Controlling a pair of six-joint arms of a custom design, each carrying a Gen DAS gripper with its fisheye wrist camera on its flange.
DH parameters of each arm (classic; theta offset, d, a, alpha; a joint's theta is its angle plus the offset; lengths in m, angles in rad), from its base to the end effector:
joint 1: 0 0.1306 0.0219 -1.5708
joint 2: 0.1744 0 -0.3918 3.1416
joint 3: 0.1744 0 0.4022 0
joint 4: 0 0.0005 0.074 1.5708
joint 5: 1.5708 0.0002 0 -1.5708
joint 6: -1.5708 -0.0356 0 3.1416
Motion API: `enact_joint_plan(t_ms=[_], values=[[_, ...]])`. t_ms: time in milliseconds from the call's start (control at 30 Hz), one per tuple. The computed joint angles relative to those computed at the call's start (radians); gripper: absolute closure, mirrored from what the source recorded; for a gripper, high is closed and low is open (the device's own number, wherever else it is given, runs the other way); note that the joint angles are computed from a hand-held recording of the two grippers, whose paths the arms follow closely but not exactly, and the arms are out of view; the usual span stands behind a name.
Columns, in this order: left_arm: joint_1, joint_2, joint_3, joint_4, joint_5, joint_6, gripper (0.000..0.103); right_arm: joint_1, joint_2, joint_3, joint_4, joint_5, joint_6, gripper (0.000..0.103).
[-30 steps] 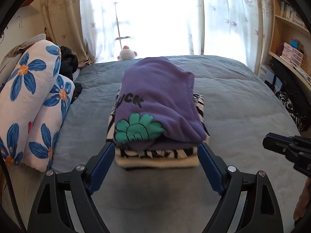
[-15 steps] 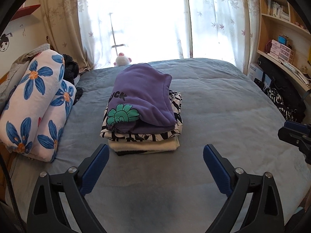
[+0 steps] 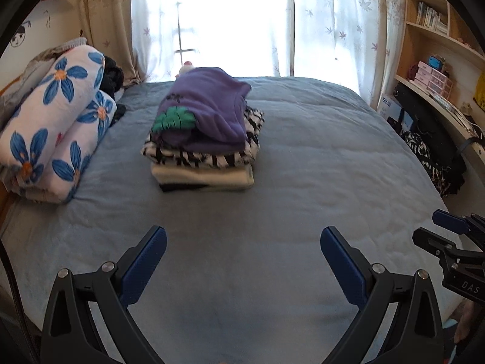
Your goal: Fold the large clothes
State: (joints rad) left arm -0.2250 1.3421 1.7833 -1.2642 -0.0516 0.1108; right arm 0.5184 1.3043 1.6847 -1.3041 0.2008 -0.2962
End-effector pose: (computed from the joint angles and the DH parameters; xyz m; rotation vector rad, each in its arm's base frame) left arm 0.4279 -0.0966 0.6131 0.1125 2.3919 -0.0961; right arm 0.3728 0.2039 0.5831 -0.1909 2.4636 0.0996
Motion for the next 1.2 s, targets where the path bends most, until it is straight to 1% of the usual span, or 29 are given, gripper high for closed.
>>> enact_joint_plan(t_ms=[133,200,233,300,400,500,633,700,767,833,967,1100,1200], values=[[-0.048,-0.118,-0.182,0.066,-0.063,0.04,0.002,0.024,-0.099,-0.143,0.054,-0.019,-0.049,0.042],[-0.066,-0.157,-0.239,0.074,-0.081,0.063,0.002,0.045,-0.139,-0.199,0.081,-0.01,-0.072,0.042],[-0.074,-0.176,-0.264,0.077,-0.088,0.074,0.002,0.056,-0.153,-0.22,0.089,0.001,-0.08,0.041],[-0.103,-0.218,-0.317,0.087,-0.138,0.096,0.002,0.088,-0.191,-0.273,0.108,0.038,-0.105,0.034],[-0.148,-0.283,-0.39,0.115,-0.208,0.119,0.002,0.13,-0.233,-0.328,0.124,0.099,-0.144,0.032],[-0.188,-0.322,-0.437,0.113,-0.252,0.149,0.002,0.163,-0.265,-0.371,0.127,0.128,-0.202,0.032],[-0.224,-0.357,-0.479,0.097,-0.262,0.202,0.002,0.189,-0.292,-0.406,0.12,0.166,-0.255,0.032],[-0.234,-0.361,-0.487,0.093,-0.274,0.209,0.002,0.194,-0.298,-0.413,0.115,0.181,-0.27,0.032],[-0.247,-0.368,-0.498,0.089,-0.288,0.214,0.002,0.196,-0.304,-0.423,0.116,0.172,-0.283,0.032],[-0.252,-0.369,-0.503,0.082,-0.284,0.218,0.002,0.198,-0.305,-0.429,0.114,0.159,-0.287,0.032],[-0.251,-0.364,-0.504,0.07,-0.251,0.225,0.002,0.21,-0.304,-0.438,0.115,0.145,-0.291,0.031],[-0.256,-0.357,-0.505,0.063,-0.25,0.23,0.002,0.229,-0.296,-0.435,0.111,0.175,-0.287,0.031],[-0.253,-0.354,-0.505,0.062,-0.242,0.236,0.002,0.231,-0.297,-0.438,0.115,0.174,-0.292,0.031]])
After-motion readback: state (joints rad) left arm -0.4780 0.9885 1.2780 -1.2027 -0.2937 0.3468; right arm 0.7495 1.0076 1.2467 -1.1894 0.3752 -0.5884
